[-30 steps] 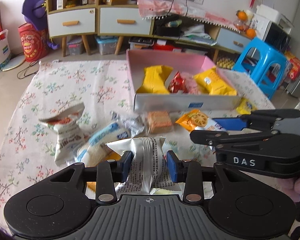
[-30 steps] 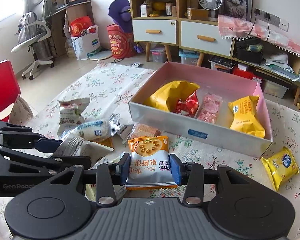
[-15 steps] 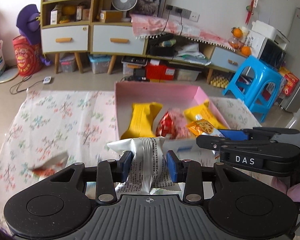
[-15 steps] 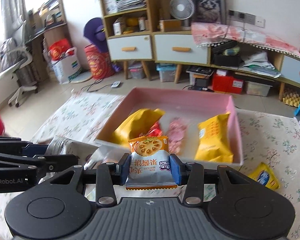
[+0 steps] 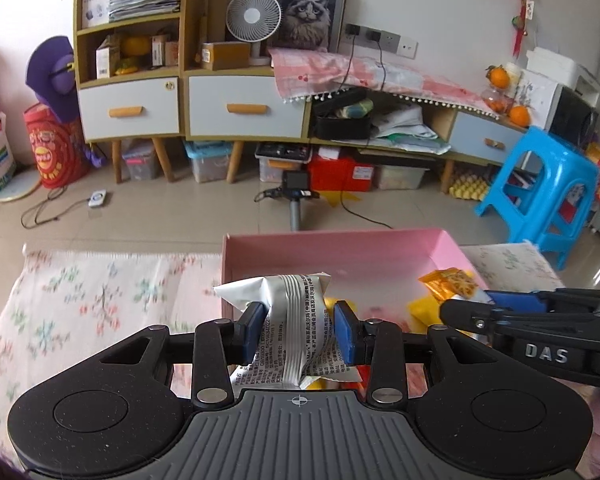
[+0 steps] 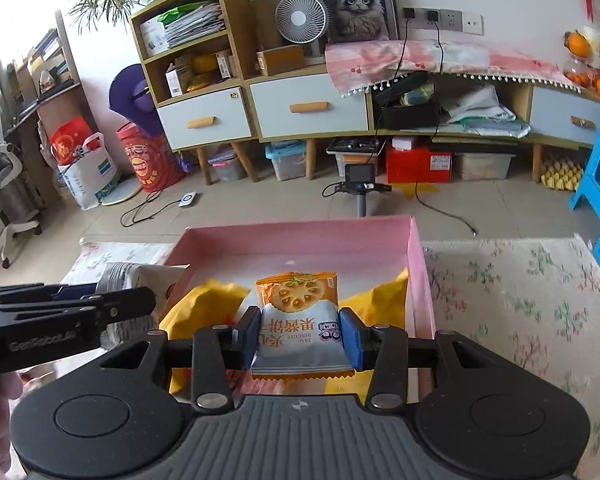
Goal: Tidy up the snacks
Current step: 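Carry both packets over the pink box and open both tools to drop them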
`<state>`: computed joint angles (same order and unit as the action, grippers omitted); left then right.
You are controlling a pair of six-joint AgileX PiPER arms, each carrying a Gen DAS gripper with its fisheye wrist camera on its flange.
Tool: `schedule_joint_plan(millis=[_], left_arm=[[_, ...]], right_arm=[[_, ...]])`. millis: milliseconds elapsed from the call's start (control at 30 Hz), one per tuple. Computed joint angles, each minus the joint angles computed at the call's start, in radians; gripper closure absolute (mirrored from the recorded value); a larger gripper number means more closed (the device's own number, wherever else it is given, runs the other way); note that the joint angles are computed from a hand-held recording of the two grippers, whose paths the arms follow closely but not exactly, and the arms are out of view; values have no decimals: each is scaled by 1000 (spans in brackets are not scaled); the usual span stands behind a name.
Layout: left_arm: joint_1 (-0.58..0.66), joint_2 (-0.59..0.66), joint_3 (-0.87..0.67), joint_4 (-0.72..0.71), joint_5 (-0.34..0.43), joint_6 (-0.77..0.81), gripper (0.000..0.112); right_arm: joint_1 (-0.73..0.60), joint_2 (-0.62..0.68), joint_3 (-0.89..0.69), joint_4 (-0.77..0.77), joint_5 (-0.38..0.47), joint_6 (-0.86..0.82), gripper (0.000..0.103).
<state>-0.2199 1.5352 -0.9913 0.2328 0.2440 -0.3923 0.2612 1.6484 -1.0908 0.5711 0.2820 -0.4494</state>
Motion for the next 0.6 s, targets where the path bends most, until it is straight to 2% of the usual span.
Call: schedule_joint_plan(millis=[167,233,400,467,500,567,600], left_arm=[[-19,115,-106,182,24,-167,77],[-29,147,-131,275,29,-254,77],[-44,199,-172,407,25,-360,76],[-52,202,-168,509,22,-454,75],[-52,202,-169,507,19,-448,73],[-48,193,-163,465,10,-403,64],[-49,187,-156,487,7,-423,58]], right_arm=[[-20,73,-29,263,-20,-236,72],[-19,91,-32,277,-32,-254,72],[-26,104,-37,331,-51,-311,69],[-34,99,-31,358,-55,-326,57],[-37,101,-33,370,-57,-333,54],[-42,92,-23,387,-64,-342,43],[-43,93,-26,371,-65,-323,42]])
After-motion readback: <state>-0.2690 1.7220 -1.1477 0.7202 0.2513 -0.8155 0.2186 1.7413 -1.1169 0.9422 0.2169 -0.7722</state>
